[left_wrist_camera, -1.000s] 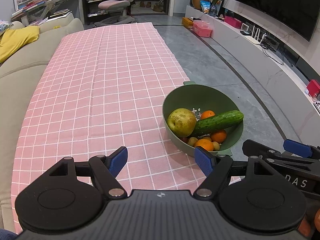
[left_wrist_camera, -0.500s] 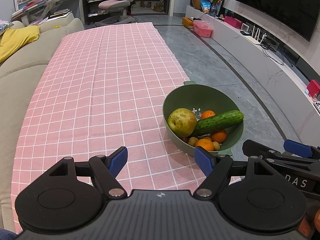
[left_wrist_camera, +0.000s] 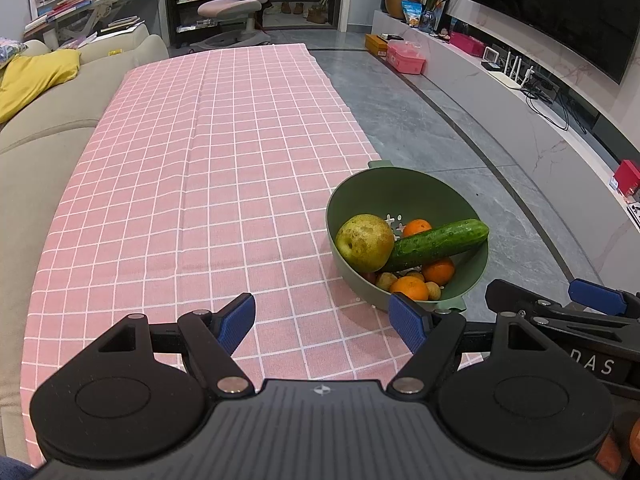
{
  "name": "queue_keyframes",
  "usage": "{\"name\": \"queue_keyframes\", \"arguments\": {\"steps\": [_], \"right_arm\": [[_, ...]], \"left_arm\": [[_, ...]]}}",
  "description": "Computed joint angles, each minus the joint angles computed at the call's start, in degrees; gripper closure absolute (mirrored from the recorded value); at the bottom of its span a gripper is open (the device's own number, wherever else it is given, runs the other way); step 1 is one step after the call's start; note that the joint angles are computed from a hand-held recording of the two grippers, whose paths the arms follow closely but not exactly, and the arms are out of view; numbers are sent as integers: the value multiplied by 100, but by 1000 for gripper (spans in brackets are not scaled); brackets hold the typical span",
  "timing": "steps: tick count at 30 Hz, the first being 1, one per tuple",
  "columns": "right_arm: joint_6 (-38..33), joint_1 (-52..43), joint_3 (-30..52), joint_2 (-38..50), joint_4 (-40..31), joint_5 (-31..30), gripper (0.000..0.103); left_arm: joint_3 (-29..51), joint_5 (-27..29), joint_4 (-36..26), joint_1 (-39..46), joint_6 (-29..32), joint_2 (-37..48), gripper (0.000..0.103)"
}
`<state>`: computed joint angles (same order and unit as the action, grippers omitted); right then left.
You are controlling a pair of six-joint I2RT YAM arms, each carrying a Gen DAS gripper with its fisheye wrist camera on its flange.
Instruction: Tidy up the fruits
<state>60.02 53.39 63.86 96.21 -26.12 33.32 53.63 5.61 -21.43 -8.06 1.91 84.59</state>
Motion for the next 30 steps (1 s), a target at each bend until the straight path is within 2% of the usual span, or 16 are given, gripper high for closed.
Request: {"name": "queue_keyframes", "arguments": {"steps": [25, 30], "right_arm": [[5, -18, -36, -31, -16, -1, 5], [103, 7, -72, -72, -44, 46, 5]], "left_arm": [[-23, 55, -4, 14, -56, -16, 14], [-194, 203, 231, 55, -41, -102, 15]]}}
